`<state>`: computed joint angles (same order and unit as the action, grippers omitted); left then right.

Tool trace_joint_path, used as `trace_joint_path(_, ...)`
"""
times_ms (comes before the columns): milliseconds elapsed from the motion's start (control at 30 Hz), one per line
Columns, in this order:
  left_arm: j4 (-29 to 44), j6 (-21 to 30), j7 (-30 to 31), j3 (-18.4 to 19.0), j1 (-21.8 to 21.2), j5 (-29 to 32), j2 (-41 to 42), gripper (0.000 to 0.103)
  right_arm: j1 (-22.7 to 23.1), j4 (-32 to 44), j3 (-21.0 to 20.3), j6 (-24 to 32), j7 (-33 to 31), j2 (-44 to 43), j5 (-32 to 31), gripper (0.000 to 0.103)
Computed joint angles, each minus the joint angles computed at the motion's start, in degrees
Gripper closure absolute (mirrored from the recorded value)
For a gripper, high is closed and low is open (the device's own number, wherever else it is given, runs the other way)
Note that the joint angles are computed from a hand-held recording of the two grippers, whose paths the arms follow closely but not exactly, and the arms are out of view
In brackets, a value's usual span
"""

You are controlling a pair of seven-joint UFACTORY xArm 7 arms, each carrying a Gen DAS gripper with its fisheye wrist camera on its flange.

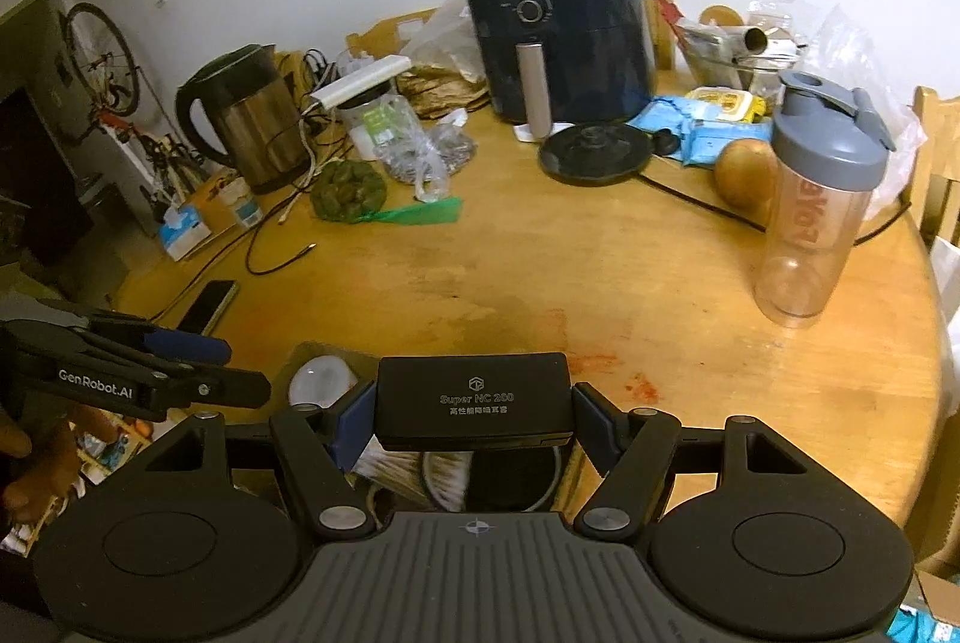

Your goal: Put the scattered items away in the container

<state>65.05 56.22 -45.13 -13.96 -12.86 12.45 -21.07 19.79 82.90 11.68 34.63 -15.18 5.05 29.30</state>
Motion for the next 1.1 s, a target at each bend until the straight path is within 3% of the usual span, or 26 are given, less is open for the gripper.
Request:
trace_joint_path(100, 0.38, 1.54, -1.96, -0.89, 0.05, 0.48, -0.05, 0.029, -0.08, 0.29, 0.29, 0.27, -2.26, 0.04, 1.72, 0.031)
trace_joint_path(167, 0.40, 2.31, -3.37, -1.61, 0.08, 1.57, -0.34, 0.004, -0.12, 0.43, 0.44, 0.63, -3.96, -0.02, 2.99, 0.031)
trace_joint_path(200, 0.39, 2.61, -4.23, -2.04, 0.14, 2.30, -0.51, 0.000, -0.13, 0.55, 0.51, 0.79, -4.79, -0.03, 3.72, 0.031)
trace_joint_path(367, 0.90, 5.67, -8.48, -3.78, 0.18, 5.36, -0.69, 0.000, 0.06, 1.28, 0.87, 2.63, -8.98, 0.28, 6.44, 0.031)
trace_joint_path(400, 0.98, 6.17, -8.93, -3.82, 0.04, 5.60, -0.71, 0.000, 0.18, 1.46, 0.92, 3.37, -9.51, 0.49, 6.35, 0.023)
trace_joint_path(433, 1.16, 6.76, -9.51, -3.99, -0.05, 5.92, -0.66, 0.000, 0.42, 1.82, 0.90, 4.22, -9.25, 0.84, 5.35, 0.006)
trace_joint_path(500, 1.98, 8.59, -10.55, -4.53, -0.21, 6.92, -0.27, 0.000, 1.25, 1.87, 0.72, 4.56, -6.89, 1.21, 1.14, 0.000)
trace_joint_path(733, 4.62, 13.76, -13.86, -5.69, -1.25, 10.77, 1.29, 0.000, 1.00, 0.56, 0.64, 4.49, -7.53, 0.59, 1.22, 0.000)
trace_joint_path(867, 6.97, 17.21, -14.99, -6.87, -1.84, 14.80, 3.10, 0.000, 1.21, -1.05, 0.66, 0.16, -9.28, -0.73, 1.13, 0.000)
trace_joint_path(1100, 11.14, 20.47, -14.63, -7.64, -4.22, 22.22, 6.75, 0.000, 2.24, -2.91, 0.28, -9.42, -6.80, -2.39, -4.55, 0.000)
